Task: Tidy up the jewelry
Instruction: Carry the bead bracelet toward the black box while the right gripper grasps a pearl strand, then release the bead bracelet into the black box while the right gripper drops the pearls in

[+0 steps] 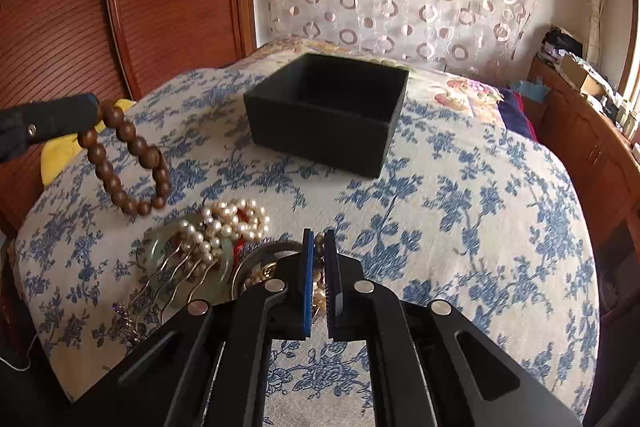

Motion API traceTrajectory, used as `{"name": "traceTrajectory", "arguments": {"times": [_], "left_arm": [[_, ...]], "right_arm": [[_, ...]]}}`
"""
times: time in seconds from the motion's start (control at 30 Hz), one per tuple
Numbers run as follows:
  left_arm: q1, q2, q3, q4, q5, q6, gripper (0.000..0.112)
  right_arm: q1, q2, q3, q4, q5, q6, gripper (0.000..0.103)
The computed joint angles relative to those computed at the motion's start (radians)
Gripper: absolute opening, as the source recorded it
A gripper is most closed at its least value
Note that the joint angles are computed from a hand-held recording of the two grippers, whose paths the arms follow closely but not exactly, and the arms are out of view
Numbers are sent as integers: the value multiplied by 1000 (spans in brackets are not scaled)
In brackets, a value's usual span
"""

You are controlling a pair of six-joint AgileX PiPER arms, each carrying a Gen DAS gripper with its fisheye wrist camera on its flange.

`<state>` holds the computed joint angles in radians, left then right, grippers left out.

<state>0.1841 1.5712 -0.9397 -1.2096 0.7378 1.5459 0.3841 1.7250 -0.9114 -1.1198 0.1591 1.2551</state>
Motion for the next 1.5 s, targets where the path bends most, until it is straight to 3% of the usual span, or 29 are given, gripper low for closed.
{"name": "traceTrajectory", "arguments": {"times": [0.23, 0.5, 1.07, 1.5], "left_arm": [[8, 6, 3, -26, 4, 36, 12], [11, -12, -10, -24, 7, 28, 12], [1, -32, -50, -9, 10, -17, 12], [-46, -9, -146, 20, -5, -73, 12]], "right_arm": [[-21, -87, 24, 13, -6, -24, 6], [-47, -183, 24, 351, -7, -413, 6], [-31, -327, -42, 395, 56, -527, 6], [-54, -314, -175, 573, 83, -777, 6]]}}
